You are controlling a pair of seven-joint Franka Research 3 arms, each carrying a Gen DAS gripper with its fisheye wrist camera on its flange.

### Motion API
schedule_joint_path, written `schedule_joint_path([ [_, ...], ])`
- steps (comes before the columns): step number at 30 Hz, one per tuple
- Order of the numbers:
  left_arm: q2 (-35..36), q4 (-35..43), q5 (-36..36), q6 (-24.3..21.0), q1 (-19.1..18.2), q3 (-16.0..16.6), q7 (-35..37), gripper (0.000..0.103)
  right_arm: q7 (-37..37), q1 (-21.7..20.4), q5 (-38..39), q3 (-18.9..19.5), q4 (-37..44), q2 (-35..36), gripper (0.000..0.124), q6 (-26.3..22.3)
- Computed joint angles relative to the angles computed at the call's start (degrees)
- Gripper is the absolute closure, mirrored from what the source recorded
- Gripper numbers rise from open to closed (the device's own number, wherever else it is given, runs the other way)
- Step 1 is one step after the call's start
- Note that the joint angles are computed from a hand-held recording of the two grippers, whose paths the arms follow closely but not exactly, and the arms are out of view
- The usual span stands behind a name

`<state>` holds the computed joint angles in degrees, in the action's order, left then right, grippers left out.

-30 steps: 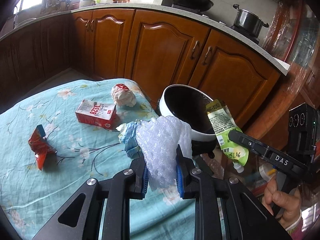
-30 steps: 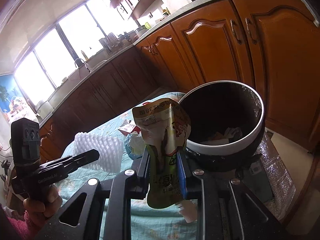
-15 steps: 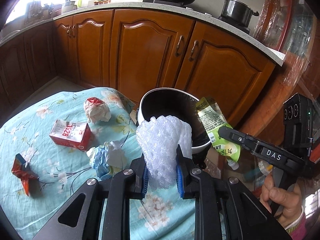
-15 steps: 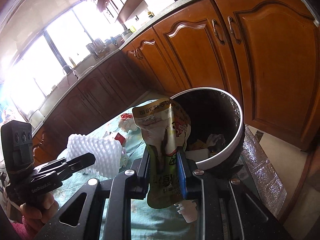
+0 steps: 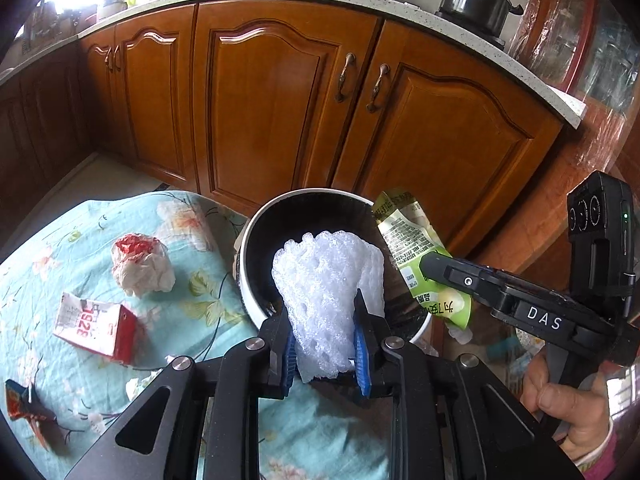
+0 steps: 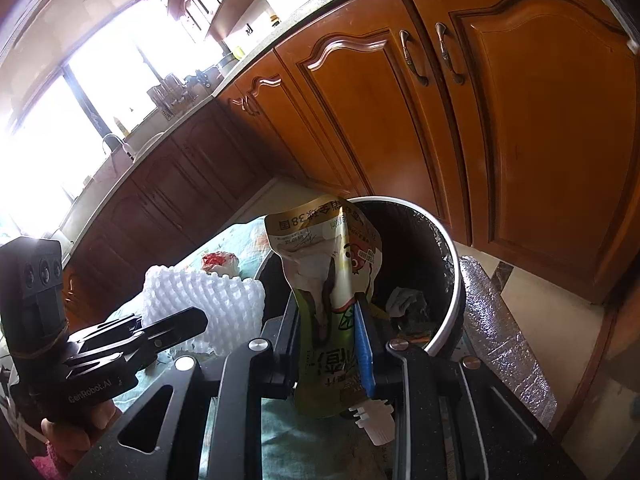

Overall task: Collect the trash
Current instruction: 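Open both grippers to drop the sleeve and pouch into the bin, then move both open grippers back to the red chip bag and blue wrapper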

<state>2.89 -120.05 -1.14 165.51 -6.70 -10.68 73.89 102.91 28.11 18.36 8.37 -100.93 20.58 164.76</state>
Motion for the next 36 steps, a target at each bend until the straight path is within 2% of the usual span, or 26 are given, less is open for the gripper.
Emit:
schedule_joint_path([
  [9,7.31,7.88,4.27,-4.04,0.16,-0.34,-2.34,0.08,1.07,0.19,-2.04,-1.25,4.19,3.55,0.099,-3.58],
  [11,7.96,8.56,5.26,-4.36,0.05,-0.31,-3.13,0.077,1.41,0.16,-2.23,-1.38,4.61,4.01,0.099,-4.16],
  [14,9.2,9.84,5.07,-4.9,0.43,-0.78,-3.25,0.059,1.42,-0.09,-2.38,-1.52,5.83,4.9,0.094,-5.03],
  [16,9.16,9.78,5.27,-4.79,0.5,-0.69,-3.81,0.042,0.49,-0.95,-1.23,-0.66,5.9,5.12,0.088,-4.98],
  [17,9.1,9.63,5.76,-4.42,0.37,-0.53,-4.38,0.039,0.36,-0.95,-1.19,-0.67,6.26,5.34,0.084,-5.11],
  [19,8.59,8.72,5.94,-3.64,0.54,-0.59,-4.66,0.033,0.05,-1.1,-0.57,-0.43,5.42,4.87,0.065,-3.94],
  [21,8.23,8.02,6.48,-3.09,0.46,-0.34,-5.69,0.027,-0.38,-1.39,0.52,0.03,4.54,4.44,0.058,-2.36],
  [24,6.93,6.03,5.52,-1.8,1.05,-0.67,-5.65,0.027,-0.35,-1.43,1.62,0.21,3.09,3.53,0.058,-0.3],
  [27,4.01,1.82,5.9,1.34,1.01,-0.22,-7.14,0.027,-0.44,-1.33,2.65,0.49,0.25,1.57,0.056,2.69],
  [32,-2.95,-7.56,5.77,6.15,0.77,0.52,-10.21,0.027,1.33,0.15,2.73,0.33,-4.14,-1.52,0.041,7.19],
  [36,-8.58,-14.68,8.67,8.46,0.73,1.14,-15.64,0.027,2.07,0.97,3.63,1.55,-7.85,-3.57,0.031,10.37],
])
